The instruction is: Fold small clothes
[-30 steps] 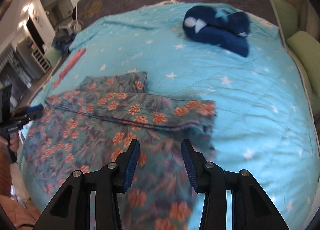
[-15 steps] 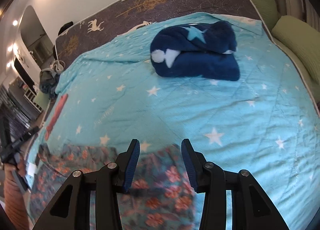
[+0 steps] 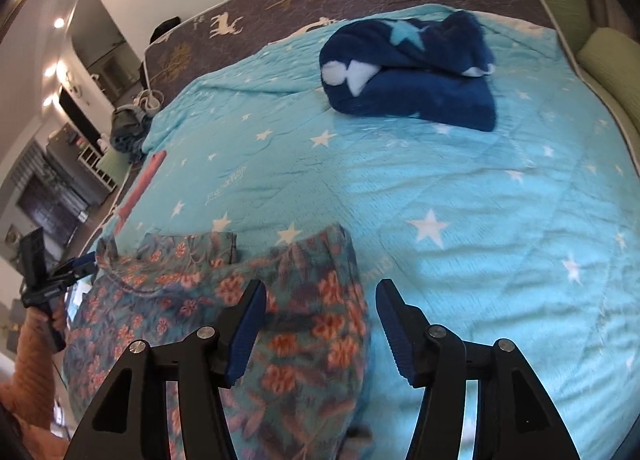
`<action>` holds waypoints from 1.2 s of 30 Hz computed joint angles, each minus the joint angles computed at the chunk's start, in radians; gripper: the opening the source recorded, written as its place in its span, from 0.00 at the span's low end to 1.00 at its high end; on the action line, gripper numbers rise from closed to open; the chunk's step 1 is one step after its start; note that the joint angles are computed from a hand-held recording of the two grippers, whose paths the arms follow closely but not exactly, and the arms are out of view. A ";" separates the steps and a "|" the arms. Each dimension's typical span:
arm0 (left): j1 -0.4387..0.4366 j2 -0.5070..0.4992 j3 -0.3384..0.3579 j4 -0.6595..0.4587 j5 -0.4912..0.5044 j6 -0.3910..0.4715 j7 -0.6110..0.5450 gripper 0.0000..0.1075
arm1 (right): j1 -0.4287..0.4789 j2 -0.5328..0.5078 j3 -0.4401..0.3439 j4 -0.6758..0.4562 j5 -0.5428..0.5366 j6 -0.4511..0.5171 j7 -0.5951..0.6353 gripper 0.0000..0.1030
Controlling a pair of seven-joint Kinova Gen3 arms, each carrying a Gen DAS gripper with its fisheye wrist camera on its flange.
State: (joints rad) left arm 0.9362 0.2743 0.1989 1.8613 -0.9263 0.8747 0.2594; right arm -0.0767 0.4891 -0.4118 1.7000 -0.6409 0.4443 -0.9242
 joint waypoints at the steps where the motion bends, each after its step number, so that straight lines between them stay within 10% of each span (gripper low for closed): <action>1: -0.034 0.005 0.011 0.006 -0.010 -0.030 0.000 0.57 | -0.011 0.013 0.008 -0.017 0.008 0.006 -0.006 0.57; 4: -0.104 0.001 0.025 0.046 -0.092 -0.143 0.064 0.07 | -0.015 0.062 0.004 -0.070 -0.005 0.035 -0.013 0.44; 5: -0.100 0.000 0.009 0.051 -0.104 -0.159 0.082 0.05 | 0.002 0.076 -0.020 -0.081 -0.005 0.040 -0.020 0.02; 11: -0.020 -0.010 -0.044 0.057 -0.183 -0.080 0.216 0.05 | 0.091 0.033 -0.115 -0.009 -0.109 -0.093 0.030 0.05; 14: -0.120 0.044 0.027 0.028 -0.089 -0.080 0.135 0.10 | 0.009 0.051 0.007 -0.057 -0.051 -0.052 -0.083 0.06; 20: -0.042 0.012 0.028 0.026 -0.062 0.031 0.223 0.33 | -0.141 0.015 0.194 -0.022 -0.072 -0.029 -0.164 0.17; 28: 0.248 -0.028 0.065 -0.022 -0.180 0.291 0.407 0.35 | 0.164 -0.193 -0.137 0.235 -0.280 -0.053 0.162 0.19; 33: 0.114 0.023 0.256 -0.019 -0.184 0.141 0.533 0.39 | 0.304 -0.253 -0.332 0.363 -0.398 0.029 0.318 0.25; 36: 0.096 0.116 0.299 -0.043 -0.111 0.166 0.499 0.24 | 0.209 -0.251 -0.276 0.451 -0.366 -0.079 0.247 0.25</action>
State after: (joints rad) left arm 1.0319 0.3908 0.4977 1.8180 -1.0372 1.0402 0.7580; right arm 0.1327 0.2384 -0.6882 2.1513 -1.0072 0.3651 -0.6769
